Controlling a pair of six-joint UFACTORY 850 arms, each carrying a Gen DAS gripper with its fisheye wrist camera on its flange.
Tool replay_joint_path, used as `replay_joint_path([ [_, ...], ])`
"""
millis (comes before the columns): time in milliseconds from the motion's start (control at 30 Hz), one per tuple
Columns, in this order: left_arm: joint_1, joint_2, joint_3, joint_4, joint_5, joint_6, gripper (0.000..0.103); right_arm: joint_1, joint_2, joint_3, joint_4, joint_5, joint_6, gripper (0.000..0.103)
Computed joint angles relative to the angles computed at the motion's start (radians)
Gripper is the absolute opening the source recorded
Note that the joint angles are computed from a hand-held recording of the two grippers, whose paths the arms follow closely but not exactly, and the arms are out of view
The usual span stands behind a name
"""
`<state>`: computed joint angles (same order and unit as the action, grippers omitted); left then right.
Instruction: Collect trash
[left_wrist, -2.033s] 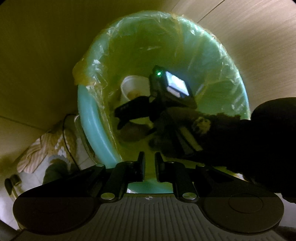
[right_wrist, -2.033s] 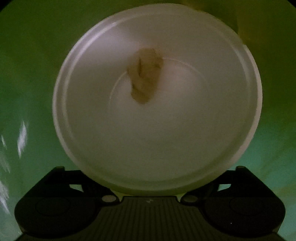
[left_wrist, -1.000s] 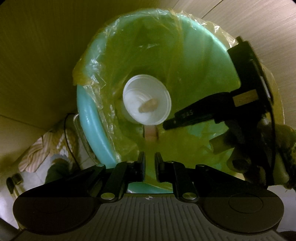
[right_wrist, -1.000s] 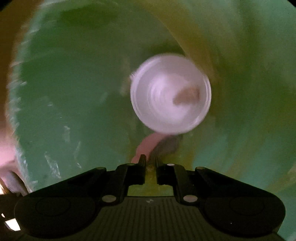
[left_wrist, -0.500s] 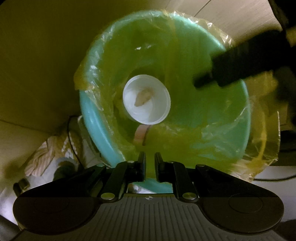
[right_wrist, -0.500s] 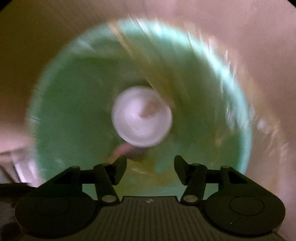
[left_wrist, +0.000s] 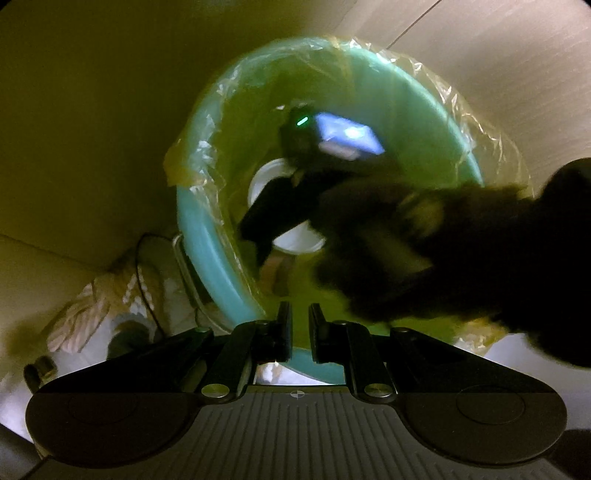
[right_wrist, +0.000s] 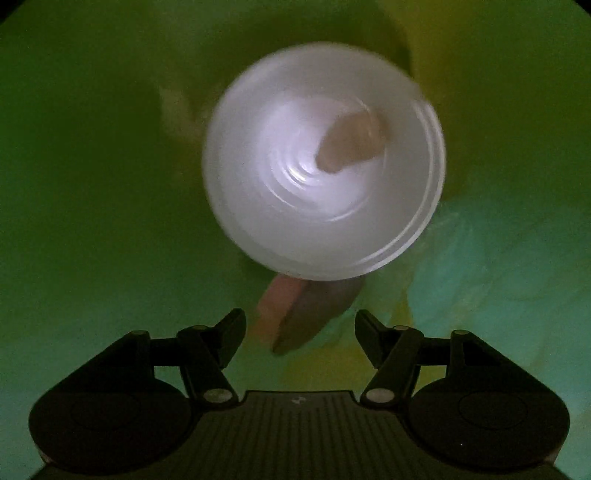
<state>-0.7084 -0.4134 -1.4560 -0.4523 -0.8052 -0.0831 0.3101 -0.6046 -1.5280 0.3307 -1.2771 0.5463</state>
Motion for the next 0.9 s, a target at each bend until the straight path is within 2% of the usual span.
replay_joint_path([
  [67,0.001,-0.003,-0.005,-0.006,-0.003,0.000,0.014,0.028,-0.036,-0.002,-0.030,0.026,0.001,0.080],
  [133,-0.001,-0.005,-0.008,-0.004,-0.004,-0.003,0.014,0.056,-0.072,-0.031,-0.077,0.003,-0.011,0.080],
  [167,-0.002,-0.005,-0.009,-0.001,-0.005,-0.005,0.014,0.071,-0.086,-0.044,-0.117,-0.014,-0.008,0.077],
  [200,-0.001,-0.006,-0.009,-0.002,-0.006,-0.004,0.014,0.082,-0.089,-0.048,-0.155,-0.025,-0.003,0.057],
  [233,-0.002,-0.008,-0.011,-0.003,-0.005,-0.005,0.014,0.083,-0.083,-0.039,-0.165,-0.023,0.001,0.046],
  [267,-0.001,-0.008,-0.010,-0.006,-0.004,-0.003,0.014,0.071,-0.063,-0.020,-0.140,-0.021,-0.001,0.044],
  [300,-0.001,-0.007,-0.008,-0.010,-0.002,-0.002,0.014,0.062,-0.044,-0.002,-0.118,-0.012,-0.002,0.037],
  [367,0.000,-0.006,-0.003,-0.012,0.001,-0.001,0.013,0.038,0.034,0.046,-0.085,0.010,-0.026,0.033],
  [567,0.000,0.002,0.015,-0.017,0.013,0.000,0.013,-0.032,0.260,0.118,-0.023,0.033,-0.071,0.028],
  [667,-0.004,0.000,0.012,-0.004,0.011,-0.014,0.013,-0.058,0.330,0.130,-0.007,0.056,-0.058,0.028],
  [833,-0.008,-0.005,-0.014,0.028,0.006,-0.055,0.015,-0.058,0.396,0.105,-0.037,0.103,-0.015,0.029],
  [867,-0.006,-0.002,-0.016,0.030,0.010,-0.063,0.015,-0.057,0.409,0.092,-0.061,0.115,-0.007,0.030],
  [900,-0.005,0.001,-0.024,0.040,0.012,-0.080,0.015,-0.060,0.420,0.075,-0.082,0.112,-0.006,0.038],
])
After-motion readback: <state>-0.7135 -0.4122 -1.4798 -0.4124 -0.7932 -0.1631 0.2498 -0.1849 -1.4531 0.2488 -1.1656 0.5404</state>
